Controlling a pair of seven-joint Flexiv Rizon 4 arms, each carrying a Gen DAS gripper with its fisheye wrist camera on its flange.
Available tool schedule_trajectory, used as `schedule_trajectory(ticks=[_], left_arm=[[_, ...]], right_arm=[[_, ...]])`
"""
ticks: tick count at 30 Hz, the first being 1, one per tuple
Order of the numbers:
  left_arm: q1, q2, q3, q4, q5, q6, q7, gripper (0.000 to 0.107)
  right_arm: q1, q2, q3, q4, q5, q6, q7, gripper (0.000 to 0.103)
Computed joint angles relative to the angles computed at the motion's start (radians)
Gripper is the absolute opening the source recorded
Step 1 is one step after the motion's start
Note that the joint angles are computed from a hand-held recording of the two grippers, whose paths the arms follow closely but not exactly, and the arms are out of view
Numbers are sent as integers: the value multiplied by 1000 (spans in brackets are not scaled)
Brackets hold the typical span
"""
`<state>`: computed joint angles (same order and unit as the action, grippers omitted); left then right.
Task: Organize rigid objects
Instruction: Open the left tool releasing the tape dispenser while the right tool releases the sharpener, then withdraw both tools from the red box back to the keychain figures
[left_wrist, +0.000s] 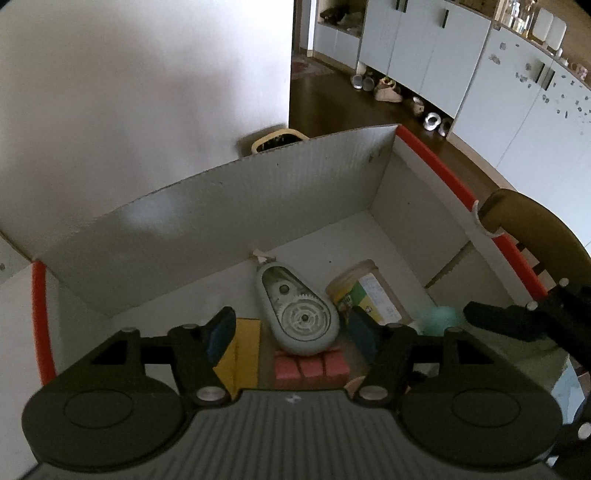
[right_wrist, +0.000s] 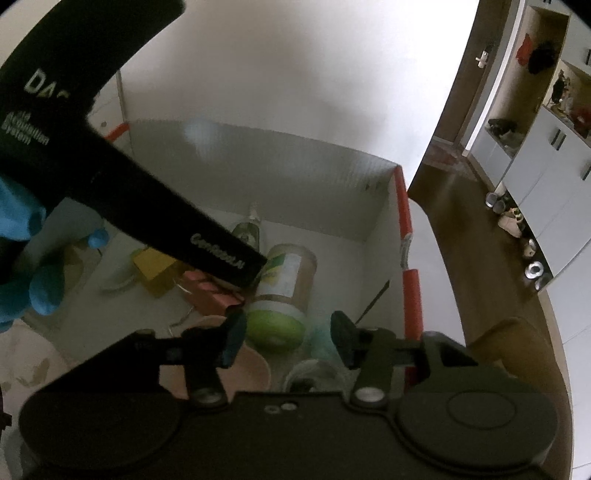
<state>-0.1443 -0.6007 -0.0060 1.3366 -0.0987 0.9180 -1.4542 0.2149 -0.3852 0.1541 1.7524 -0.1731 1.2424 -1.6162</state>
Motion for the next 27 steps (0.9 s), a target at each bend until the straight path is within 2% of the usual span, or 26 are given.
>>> schedule_trajectory(ticks=[9, 14, 19, 22, 27], left_arm=[[-4, 74, 1, 94, 10, 70, -3, 67], [-3, 127, 1, 153, 3, 109, -9, 67], [3, 185, -6, 218, -7, 143, 0, 67], [-3, 220, -1, 253, -1, 158, -8, 67], [-2, 286, -8, 320, -8, 176, 1, 67]], right_arm=[[-33, 47, 37, 10, 80, -14, -17, 53], [-52, 88, 55, 12, 164, -28, -29, 61], [-49, 132, 50, 39, 195, -23, -35, 65], [-50, 163, 50, 62, 217, -11, -42, 71], [-38, 213, 45, 105, 230, 6, -44, 74]])
